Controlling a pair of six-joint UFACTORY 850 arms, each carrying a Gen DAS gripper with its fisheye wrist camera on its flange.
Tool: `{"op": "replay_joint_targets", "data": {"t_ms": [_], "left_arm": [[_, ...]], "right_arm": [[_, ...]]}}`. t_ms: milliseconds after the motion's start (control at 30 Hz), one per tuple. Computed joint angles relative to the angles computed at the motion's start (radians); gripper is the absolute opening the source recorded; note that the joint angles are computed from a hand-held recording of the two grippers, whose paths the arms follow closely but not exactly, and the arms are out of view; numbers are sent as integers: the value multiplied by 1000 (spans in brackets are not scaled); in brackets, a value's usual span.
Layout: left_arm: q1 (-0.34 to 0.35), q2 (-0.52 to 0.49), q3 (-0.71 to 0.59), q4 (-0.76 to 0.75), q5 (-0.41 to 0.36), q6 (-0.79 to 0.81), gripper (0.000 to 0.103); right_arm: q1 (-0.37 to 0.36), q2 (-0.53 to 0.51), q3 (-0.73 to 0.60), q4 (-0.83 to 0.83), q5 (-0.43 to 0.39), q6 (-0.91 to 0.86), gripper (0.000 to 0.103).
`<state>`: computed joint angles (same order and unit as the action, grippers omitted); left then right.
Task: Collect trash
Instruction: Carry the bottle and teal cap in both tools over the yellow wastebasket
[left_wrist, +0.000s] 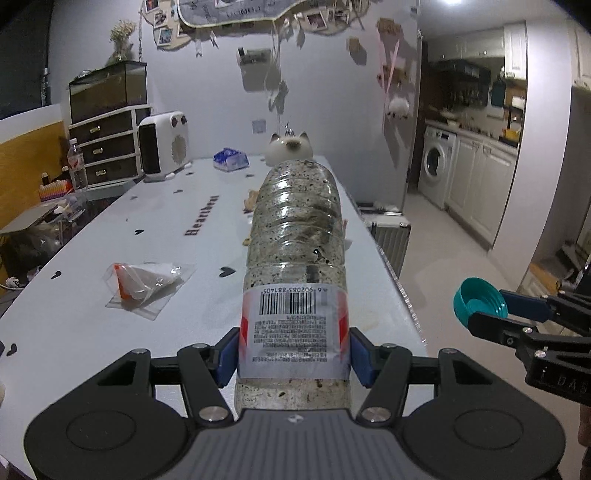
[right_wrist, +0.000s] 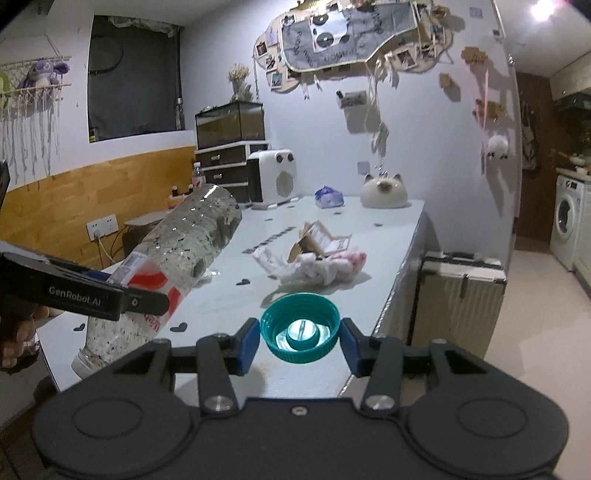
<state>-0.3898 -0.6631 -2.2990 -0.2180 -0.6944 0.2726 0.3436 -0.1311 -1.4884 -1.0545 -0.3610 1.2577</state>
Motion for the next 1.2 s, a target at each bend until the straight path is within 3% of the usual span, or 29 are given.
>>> {"op": "replay_joint_targets", "data": {"t_ms": [267,500,900,1200], "left_arm": [[-39,79,134,-29,106,16,61],[-94,89,154,-72,164,36,61],[-209,15,83,-125,138,44,61],[-287,-137,-99,-93,40,-24,61]], "right_arm": [[3,78,68,-100,-65,112,48],[-18,161,143,-149,-126,164,48],[-119,321,311,-150,-189,204,48],[-233,392,421,-86,-158,187,48]]}}
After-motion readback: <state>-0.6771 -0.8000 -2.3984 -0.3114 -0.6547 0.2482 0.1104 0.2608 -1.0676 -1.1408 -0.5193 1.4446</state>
